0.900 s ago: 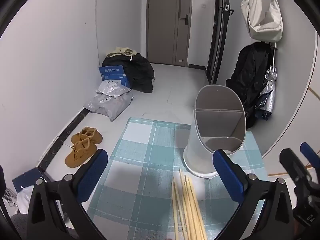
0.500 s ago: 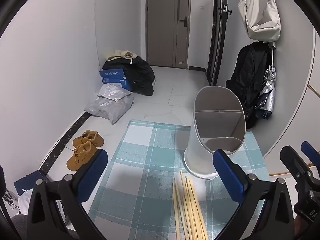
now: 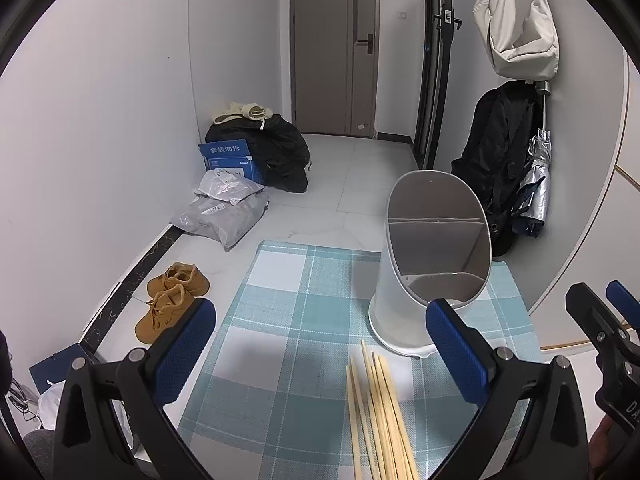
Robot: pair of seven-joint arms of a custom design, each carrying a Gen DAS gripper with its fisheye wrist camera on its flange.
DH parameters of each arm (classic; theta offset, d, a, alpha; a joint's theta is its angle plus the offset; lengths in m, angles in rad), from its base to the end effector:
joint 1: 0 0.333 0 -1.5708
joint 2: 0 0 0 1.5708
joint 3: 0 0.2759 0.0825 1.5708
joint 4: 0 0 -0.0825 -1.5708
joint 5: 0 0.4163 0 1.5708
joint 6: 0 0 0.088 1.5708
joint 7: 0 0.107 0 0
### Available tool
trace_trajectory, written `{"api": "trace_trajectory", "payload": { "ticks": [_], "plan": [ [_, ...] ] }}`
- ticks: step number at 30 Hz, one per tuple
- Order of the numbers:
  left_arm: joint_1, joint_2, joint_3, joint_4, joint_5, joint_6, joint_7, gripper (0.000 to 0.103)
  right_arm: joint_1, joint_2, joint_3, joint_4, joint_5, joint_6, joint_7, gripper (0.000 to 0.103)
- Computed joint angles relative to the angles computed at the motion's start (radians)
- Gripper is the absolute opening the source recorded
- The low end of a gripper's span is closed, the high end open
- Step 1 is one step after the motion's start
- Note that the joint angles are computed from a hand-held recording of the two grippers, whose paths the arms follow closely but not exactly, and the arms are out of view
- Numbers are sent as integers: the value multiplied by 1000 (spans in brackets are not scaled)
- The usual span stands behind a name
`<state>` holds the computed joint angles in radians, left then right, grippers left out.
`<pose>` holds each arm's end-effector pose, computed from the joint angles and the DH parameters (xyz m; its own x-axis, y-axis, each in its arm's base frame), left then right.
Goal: Organize utensils
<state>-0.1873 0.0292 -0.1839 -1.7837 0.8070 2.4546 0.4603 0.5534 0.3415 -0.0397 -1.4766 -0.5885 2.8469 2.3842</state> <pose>0.6051 -0.2343 0.5539 0.2566 -0.9663 0.0220 -0.5885 -0.1743 -0.7895 0.6179 0.3878 0.5547 0.2534 -0.9590 -0.1266 -0.4828 -0.0119 -0.8756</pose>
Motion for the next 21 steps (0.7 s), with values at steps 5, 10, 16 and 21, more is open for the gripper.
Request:
{"api": "trace_trajectory", "payload": {
  "ticks": [5,10,16,21],
  "plan": [
    [2,3,1,1,-32,9,28,102,-1,-6,-3,-7,-3,4,5,103],
    [1,-3,0,-5,-34,12,24,102,-2,-7,-3,-7,-4,-3,16,103],
    [-1,-6,-2,-1,-10,3,9,102,-12,-4,11,-8,25,-7,-2,103],
    [1,-7,-3,-1,-33,3,20,102,-2,2,2,2,17,-13,6,103]
  ]
}}
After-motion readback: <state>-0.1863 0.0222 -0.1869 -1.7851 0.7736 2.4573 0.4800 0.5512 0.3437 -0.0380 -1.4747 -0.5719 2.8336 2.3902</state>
